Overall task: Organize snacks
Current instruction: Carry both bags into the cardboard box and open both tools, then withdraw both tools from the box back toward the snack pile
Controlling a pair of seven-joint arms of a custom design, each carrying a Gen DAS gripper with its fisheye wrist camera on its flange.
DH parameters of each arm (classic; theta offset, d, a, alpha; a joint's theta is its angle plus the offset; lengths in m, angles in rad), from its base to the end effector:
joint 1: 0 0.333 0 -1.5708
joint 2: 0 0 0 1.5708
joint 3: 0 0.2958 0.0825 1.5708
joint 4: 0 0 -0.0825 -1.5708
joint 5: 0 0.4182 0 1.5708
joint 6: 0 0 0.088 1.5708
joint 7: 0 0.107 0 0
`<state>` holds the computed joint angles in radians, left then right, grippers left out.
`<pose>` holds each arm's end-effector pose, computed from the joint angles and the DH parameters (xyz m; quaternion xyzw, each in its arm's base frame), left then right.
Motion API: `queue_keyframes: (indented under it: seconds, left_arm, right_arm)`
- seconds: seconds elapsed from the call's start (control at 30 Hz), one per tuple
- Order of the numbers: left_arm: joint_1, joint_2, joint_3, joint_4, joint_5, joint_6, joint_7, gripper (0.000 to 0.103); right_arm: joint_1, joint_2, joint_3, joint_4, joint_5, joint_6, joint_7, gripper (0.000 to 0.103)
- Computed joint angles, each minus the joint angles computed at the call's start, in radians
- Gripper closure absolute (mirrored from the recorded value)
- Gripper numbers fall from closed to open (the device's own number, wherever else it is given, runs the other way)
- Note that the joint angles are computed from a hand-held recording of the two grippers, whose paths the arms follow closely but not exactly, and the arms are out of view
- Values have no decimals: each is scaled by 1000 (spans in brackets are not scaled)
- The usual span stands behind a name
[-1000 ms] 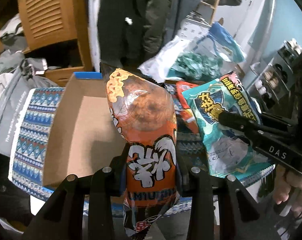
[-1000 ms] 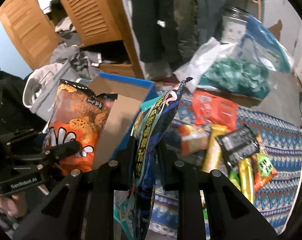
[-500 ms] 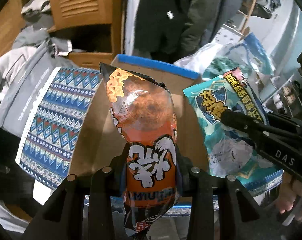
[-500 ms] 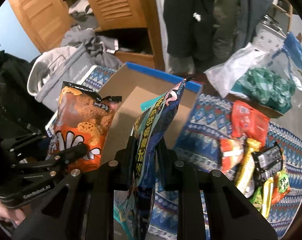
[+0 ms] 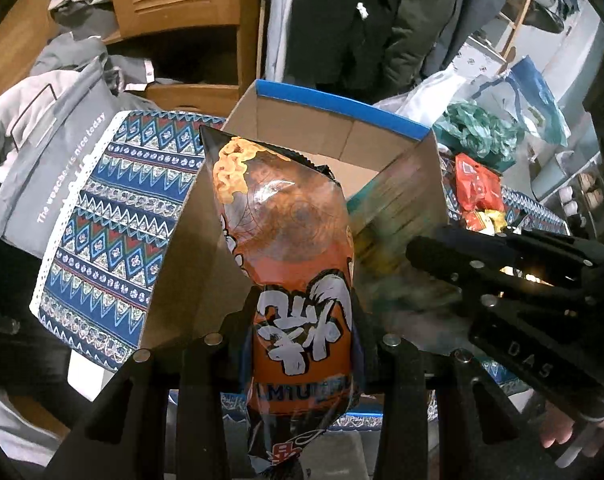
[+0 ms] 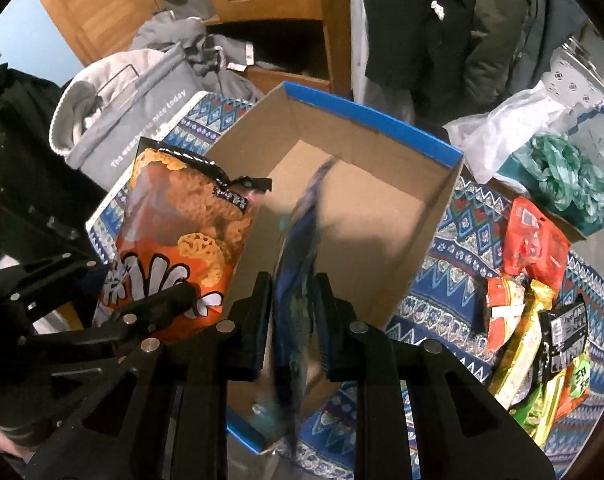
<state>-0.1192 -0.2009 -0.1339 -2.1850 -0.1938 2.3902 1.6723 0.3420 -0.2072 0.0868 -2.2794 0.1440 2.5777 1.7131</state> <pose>0.5425 -0.1446 0.4824 -0.6024 0.7698 -0.1950 0.0810 0.5053 0.2297 0.4592 -0.7450 0.6171 -0.0814 0.2399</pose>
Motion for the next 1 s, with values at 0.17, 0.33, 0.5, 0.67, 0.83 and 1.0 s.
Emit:
queue_keyframes:
  seconds: [0.17, 0.33, 0.5, 0.67, 0.83, 1.0]
  left_arm:
    - [6, -12, -18, -11, 76, 24, -40, 55]
    - [3, -20, -11, -17, 89, 42, -63, 41]
    - [-3, -19, -12, -11, 85, 34, -66, 41]
    - [-17, -19, -14, -5, 63, 26, -58, 36]
    - [-28, -11, -21, 9, 55, 12, -59, 36]
    - [-40, -9, -26, 16, 41, 1, -53, 35]
  right_arm:
    - [-14, -16, 12, -12, -50, -1, 49, 64]
    - [-32, -54, 5, -41, -77, 28, 99, 45]
    - [-49, -89, 4, -63, -108, 34, 130, 40]
    - [-63, -129, -4, -96, -121, 34, 146, 38]
    - [-79, -174, -14, -137, -123, 23, 153, 37]
    - [-97, -225, -24, -183, -123, 8, 156, 37]
